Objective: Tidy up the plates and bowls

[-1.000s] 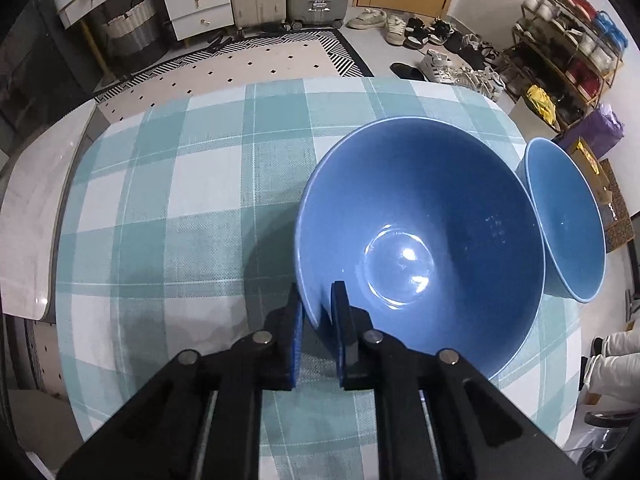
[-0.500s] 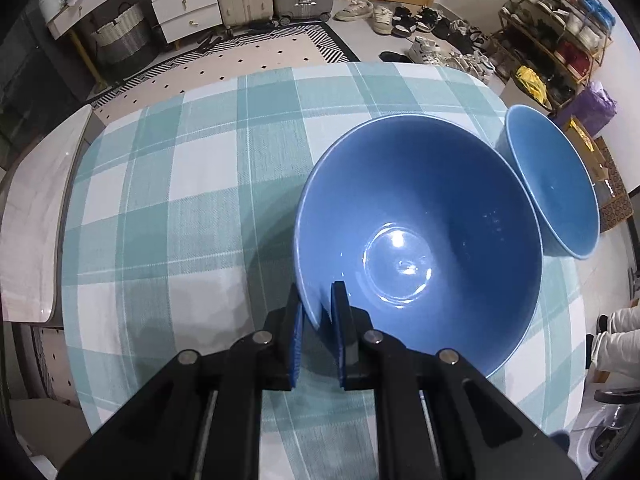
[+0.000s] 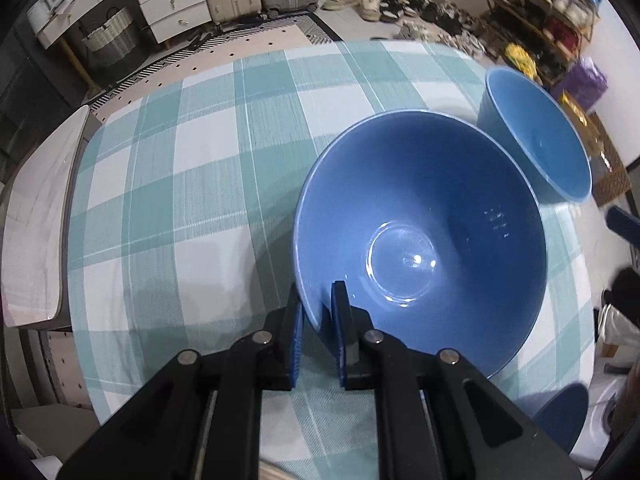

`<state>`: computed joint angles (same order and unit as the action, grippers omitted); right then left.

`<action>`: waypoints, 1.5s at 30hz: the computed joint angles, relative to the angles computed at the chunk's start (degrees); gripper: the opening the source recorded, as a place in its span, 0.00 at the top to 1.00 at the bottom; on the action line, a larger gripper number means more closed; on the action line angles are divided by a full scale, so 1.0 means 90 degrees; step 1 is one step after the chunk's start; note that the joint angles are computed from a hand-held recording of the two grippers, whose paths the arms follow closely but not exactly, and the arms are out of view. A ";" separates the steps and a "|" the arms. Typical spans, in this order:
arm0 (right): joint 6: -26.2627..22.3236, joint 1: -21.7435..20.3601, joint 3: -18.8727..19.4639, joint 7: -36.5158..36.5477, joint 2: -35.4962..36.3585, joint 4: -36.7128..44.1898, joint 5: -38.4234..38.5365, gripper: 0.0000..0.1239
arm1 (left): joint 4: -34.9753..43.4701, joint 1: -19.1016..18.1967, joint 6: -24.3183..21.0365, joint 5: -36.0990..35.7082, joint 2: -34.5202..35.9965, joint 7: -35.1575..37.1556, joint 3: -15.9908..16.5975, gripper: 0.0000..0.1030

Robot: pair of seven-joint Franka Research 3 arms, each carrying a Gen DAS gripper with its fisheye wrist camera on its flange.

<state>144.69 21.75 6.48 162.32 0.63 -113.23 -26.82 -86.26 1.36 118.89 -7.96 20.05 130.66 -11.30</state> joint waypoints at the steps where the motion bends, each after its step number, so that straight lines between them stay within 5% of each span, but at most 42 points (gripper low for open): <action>1: 0.0040 -0.0018 -0.0013 -0.0170 0.0059 0.0016 0.0214 0.20 | -0.0090 0.0025 0.0045 -0.0011 -0.0060 0.0066 -0.0001 0.89; 6: -0.0810 0.0108 -0.0067 -0.0749 0.0569 0.0619 0.0213 0.22 | -0.0270 0.0059 0.0090 -0.0026 -0.0195 0.0235 0.0021 0.89; 21: -0.0284 0.0066 -0.0384 -0.1939 0.1267 0.0813 0.2280 0.59 | -0.0480 0.0051 0.0337 -0.0002 -0.0269 0.0326 0.0061 0.87; 33: -0.0274 0.0197 -0.0470 -0.2021 0.1427 0.0997 0.2333 0.86 | -0.0373 0.0059 0.0201 0.0005 -0.0200 0.0350 0.0052 0.86; 45: -0.0646 0.0328 -0.0527 -0.1398 0.1140 0.0916 0.1654 0.92 | -0.0092 0.0123 -0.0482 -0.0301 -0.0156 0.0367 0.0023 0.87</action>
